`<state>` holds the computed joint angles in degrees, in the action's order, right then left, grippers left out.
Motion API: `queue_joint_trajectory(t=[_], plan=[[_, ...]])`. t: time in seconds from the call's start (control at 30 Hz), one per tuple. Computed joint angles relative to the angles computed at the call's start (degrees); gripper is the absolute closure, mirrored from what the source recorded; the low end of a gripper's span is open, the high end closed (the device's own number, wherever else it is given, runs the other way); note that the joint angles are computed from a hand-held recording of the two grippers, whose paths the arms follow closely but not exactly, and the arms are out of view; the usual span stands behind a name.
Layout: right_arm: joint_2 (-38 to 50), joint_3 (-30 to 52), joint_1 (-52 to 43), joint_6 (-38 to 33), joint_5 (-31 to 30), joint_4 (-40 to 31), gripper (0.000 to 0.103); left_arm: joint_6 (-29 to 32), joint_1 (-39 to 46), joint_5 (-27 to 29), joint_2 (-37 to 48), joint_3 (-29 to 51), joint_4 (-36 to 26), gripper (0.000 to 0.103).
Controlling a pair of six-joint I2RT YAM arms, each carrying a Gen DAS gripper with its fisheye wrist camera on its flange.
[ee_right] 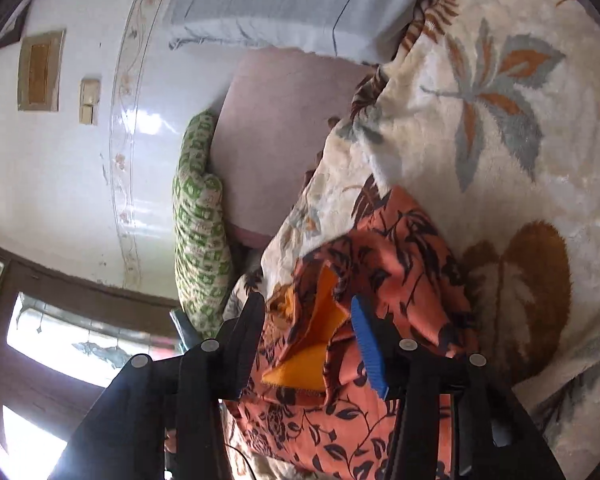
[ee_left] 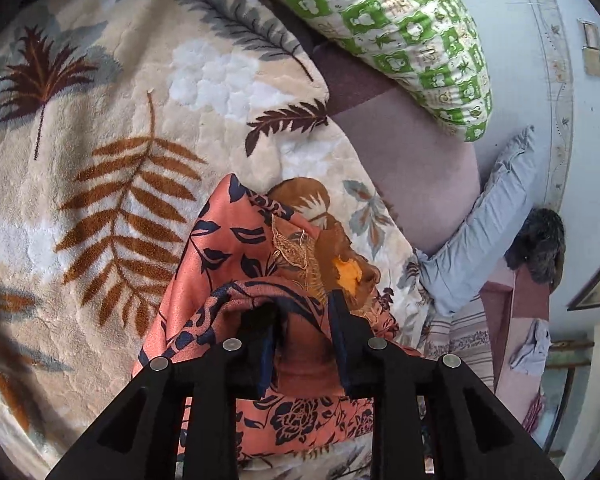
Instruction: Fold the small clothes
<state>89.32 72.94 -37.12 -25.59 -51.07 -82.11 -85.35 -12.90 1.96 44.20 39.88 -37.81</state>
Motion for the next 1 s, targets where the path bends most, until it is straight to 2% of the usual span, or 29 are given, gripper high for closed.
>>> queue_joint_trajectory(t=[0.07,0.13,0.2,0.27,0.3,0.33,0.37,0.43,0.5,0.53,0.57,0.6,0.63,0.73,0.83,0.9,1.0], plan=[[-1.89,-4.35,2.24,-0.57,2.9,0.66,0.055,1.4,0.34,-1.69,1.33,2.06,-3.16,0.071],[-4.25,-8.18,5.19,2.53,5.47,5.47,0.055,1.33,2.1,-1.83,3.36,5.02,-9.59,0.068],[-6.01,-10.48,5.98,6.13,3.89,10.35,0.055,1.67,3.4,-0.1,0.24,4.91,-11.12,0.068],[-7.42,-11.47,6.68,10.6,3.74,15.58,0.055,2.42,-0.67,-2.93,-2.42,5.55,-11.46,0.065],[-7.77,-11.48,7.64,12.39,5.49,17.88,0.055,2.11,-4.56,-5.59,-2.65,6.19,-12.39,0.06],[-7.31,-11.26,8.64,13.36,6.89,19.27,0.055,1.51,-8.65,-7.72,-2.1,6.47,-12.3,0.052],[-6.47,-10.87,9.28,13.77,7.59,19.72,0.055,0.72,-12.76,-9.31,-1.54,6.07,-11.32,0.05],[-6.02,-11.36,10.71,16.51,9.95,22.45,0.055,-0.75,-18.72,-10.43,0.97,4.56,-8.47,0.049],[-5.03,-11.49,11.74,18.71,11.06,24.35,0.056,-0.35,-19.18,-7.39,2.81,0.87,-4.69,0.051],[-4.14,-10.78,12.65,19.13,11.8,24.45,0.066,1.28,-16.86,-4.56,5.2,-0.31,-2.48,0.054],[-3.32,-9.69,13.64,18.96,12.14,24.48,0.094,3.21,-13.92,-2.33,8.56,-0.79,-0.47,0.059],[-2.4,-8.05,14.49,19.06,12.17,24.51,0.099,5.25,-10.87,-0.52,11.44,-0.77,0.96,0.074],[-1.96,-6.48,14.88,20.69,11.92,25.8,0.1,7.61,-7.55,1.35,13.5,-0.55,2.0,0.082],[1.07,-0.76,14.09,29.88,9.17,32.43,0.097,11.5,1.18,1.18,18.46,2.8,0.95,0.082],[5.24,4.94,12.35,35.47,10.93,34.74,0.094,11.9,9.92,4.03,21.3,3.91,3.17,0.081],[6.13,6.48,10.33,35.18,9.35,34.46,0.091,11.13,13.42,5.91,20.05,2.81,4.67,0.08],[4.94,6.53,8.17,27.84,9.54,30.32,0.079,11.12,16.39,7.0,16.13,0.57,5.96,0.076]])
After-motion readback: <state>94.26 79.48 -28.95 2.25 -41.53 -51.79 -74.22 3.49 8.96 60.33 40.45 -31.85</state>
